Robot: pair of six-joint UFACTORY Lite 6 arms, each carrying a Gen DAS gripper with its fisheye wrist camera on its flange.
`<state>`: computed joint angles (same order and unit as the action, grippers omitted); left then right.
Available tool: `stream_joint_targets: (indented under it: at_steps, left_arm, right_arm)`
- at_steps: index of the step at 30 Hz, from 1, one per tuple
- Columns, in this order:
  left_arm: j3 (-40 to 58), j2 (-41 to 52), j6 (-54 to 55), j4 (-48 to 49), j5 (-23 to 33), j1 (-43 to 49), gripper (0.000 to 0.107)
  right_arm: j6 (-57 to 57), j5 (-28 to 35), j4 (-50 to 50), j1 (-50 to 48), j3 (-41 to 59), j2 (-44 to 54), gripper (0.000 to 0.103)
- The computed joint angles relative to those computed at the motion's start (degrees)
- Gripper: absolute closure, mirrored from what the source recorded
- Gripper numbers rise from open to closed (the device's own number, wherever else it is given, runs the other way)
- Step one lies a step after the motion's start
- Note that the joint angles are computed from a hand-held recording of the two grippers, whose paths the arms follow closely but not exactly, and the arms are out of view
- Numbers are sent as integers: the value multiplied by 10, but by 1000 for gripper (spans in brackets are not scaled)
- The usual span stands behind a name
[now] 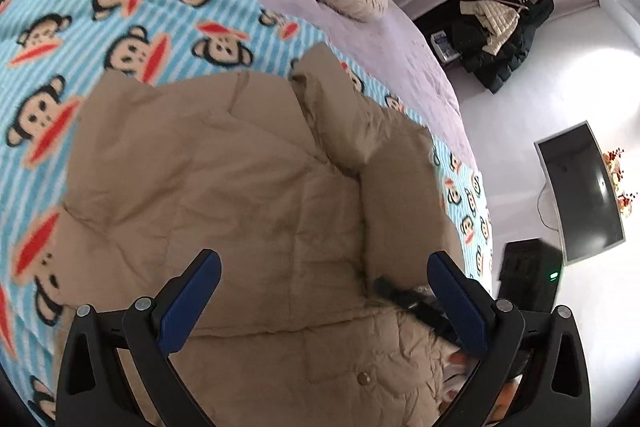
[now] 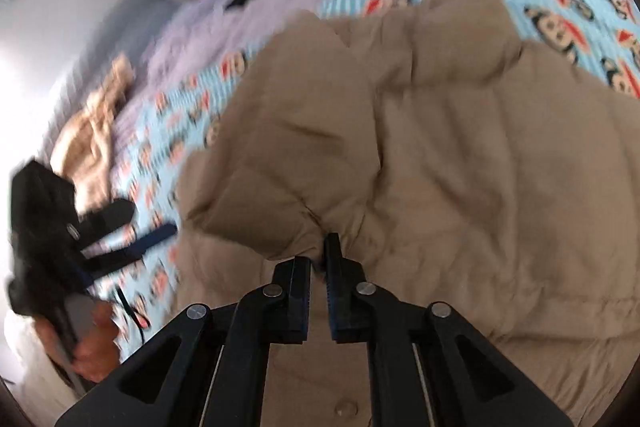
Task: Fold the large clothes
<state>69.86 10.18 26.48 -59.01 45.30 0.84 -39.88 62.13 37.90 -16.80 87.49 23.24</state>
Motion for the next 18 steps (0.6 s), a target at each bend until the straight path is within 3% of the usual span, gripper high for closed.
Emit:
stream_joint_targets:
  at_steps: [1,2,4,8,12,14,15,16,17,18]
  left_arm:
    - [2,7,1,-5,1,-7,4]
    - [3,12,3,-10,1,-11,4]
    - [11,27,2,-16,-2,-26,4]
    - [48,74,-5,4,-3,-60,4]
    - [100,134,-47,57,-18,-99,4]
    - [128,159,-72,80,-29,-118,8]
    - [147,175,-85,91,-28,-124,23]
    - [166,190,-97,99,-21,-130,47]
    - [181,202,-111,108,-14,-136,60]
    - [188,205,-126,121,-14,-144,88]
  right_arm:
    - [7,0,-15,5,-5,3,84]
    - [12,1,-29,6,-12,3,63]
    - [13,4,-49,-12,-35,-16,35]
    - [-19,40,-45,-123,-39,-39,35]
    - [34,91,-52,-257,61,48,36]
    - [67,111,-38,-306,114,101,42]
    - [89,128,-12,-335,154,140,45]
    - [104,132,2,-350,180,163,61]
    - [123,127,7,-359,205,184,83]
    - [141,120,10,-365,227,201,92]
